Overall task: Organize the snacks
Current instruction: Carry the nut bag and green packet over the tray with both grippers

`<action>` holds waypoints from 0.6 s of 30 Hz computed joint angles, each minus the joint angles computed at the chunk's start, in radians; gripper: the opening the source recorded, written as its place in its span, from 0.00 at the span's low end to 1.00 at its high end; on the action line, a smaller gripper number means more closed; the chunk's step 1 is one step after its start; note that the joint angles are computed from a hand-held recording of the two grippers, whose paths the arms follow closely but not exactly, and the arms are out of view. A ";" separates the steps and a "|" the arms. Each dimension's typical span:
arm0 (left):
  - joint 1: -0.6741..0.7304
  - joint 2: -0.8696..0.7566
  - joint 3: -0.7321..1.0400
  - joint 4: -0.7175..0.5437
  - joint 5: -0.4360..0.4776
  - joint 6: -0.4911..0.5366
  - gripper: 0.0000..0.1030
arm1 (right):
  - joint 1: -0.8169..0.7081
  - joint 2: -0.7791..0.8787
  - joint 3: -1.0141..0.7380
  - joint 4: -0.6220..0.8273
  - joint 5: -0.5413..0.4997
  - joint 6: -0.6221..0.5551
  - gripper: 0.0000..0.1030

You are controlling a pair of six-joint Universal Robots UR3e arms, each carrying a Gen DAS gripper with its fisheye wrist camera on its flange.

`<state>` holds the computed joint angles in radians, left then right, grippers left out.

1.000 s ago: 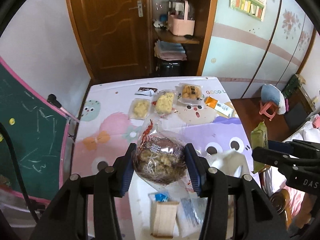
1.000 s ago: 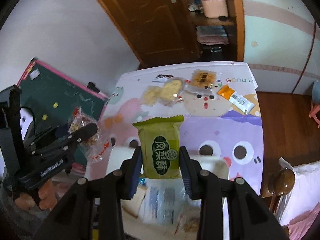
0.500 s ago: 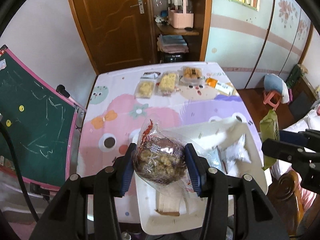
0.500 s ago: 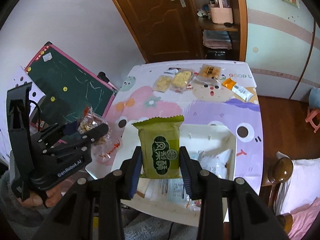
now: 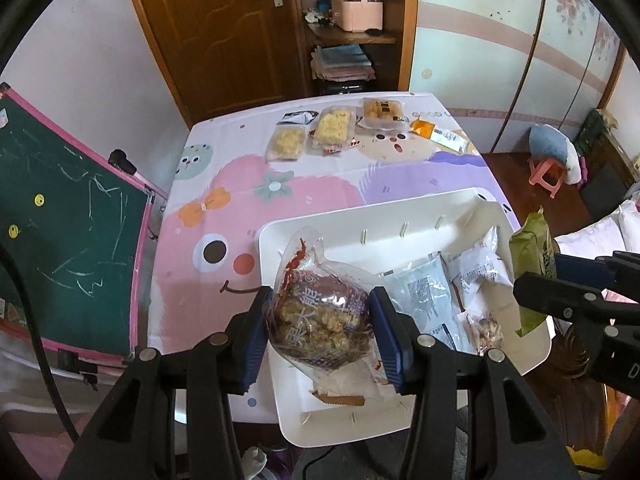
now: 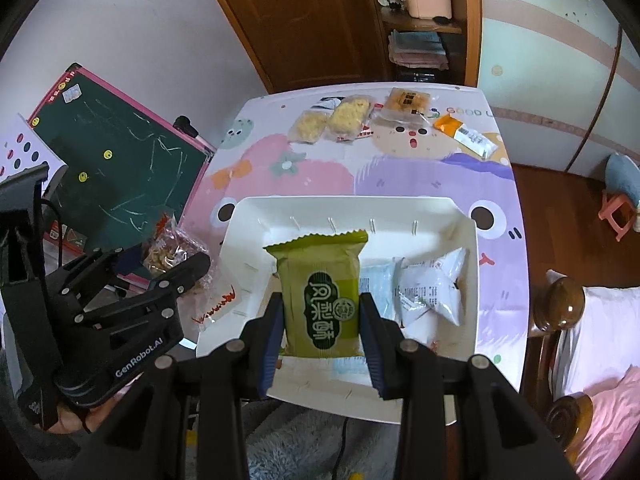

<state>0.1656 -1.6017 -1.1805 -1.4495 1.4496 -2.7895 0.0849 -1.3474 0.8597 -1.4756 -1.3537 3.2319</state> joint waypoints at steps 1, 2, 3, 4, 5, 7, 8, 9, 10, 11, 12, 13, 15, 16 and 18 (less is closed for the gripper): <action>0.001 0.002 -0.006 0.001 0.000 -0.001 0.46 | 0.003 0.003 -0.004 0.000 -0.003 0.002 0.36; 0.002 0.004 -0.010 0.001 0.001 0.000 0.46 | 0.003 0.004 -0.004 0.000 -0.003 0.002 0.36; 0.002 0.007 -0.016 0.001 0.002 0.000 0.46 | 0.002 0.001 0.001 -0.004 -0.002 0.003 0.36; 0.001 0.009 -0.021 0.001 0.003 0.000 0.46 | 0.004 0.001 0.002 -0.006 -0.003 0.005 0.36; 0.002 0.010 -0.022 -0.001 0.002 0.002 0.46 | 0.005 0.002 0.002 -0.007 -0.005 0.007 0.36; 0.001 0.009 -0.024 -0.004 0.003 0.003 0.46 | 0.005 0.008 -0.005 0.000 -0.005 0.009 0.36; 0.002 0.007 -0.021 -0.006 0.003 0.003 0.46 | 0.004 0.010 -0.007 0.004 -0.004 0.009 0.36; 0.002 0.004 -0.020 -0.008 0.003 0.003 0.46 | 0.004 0.015 -0.012 0.009 -0.005 0.010 0.36; 0.001 0.001 -0.016 -0.012 0.005 0.002 0.46 | 0.003 0.020 -0.016 0.014 -0.006 0.010 0.36; -0.001 -0.006 -0.009 -0.017 0.008 -0.001 0.47 | 0.004 0.022 -0.017 0.016 -0.009 0.010 0.36; -0.002 -0.010 -0.004 -0.022 0.008 -0.003 0.47 | 0.006 0.027 -0.021 0.019 -0.017 0.011 0.36; -0.005 -0.016 0.000 -0.025 0.011 -0.007 0.47 | 0.008 0.032 -0.027 0.023 -0.022 0.013 0.36; -0.012 -0.025 0.007 -0.027 0.021 -0.010 0.48 | 0.007 0.033 -0.025 0.023 -0.028 0.017 0.36; -0.016 -0.032 0.012 -0.031 0.024 -0.012 0.48 | 0.006 0.034 -0.026 0.023 -0.029 0.016 0.36; -0.022 -0.038 0.015 -0.025 0.032 -0.014 0.51 | 0.010 0.040 -0.029 0.019 -0.037 0.021 0.36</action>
<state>0.1440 -1.6400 -1.1655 -1.4742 1.4819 -2.8037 0.0949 -1.3078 0.8306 -1.4561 -1.3912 3.2528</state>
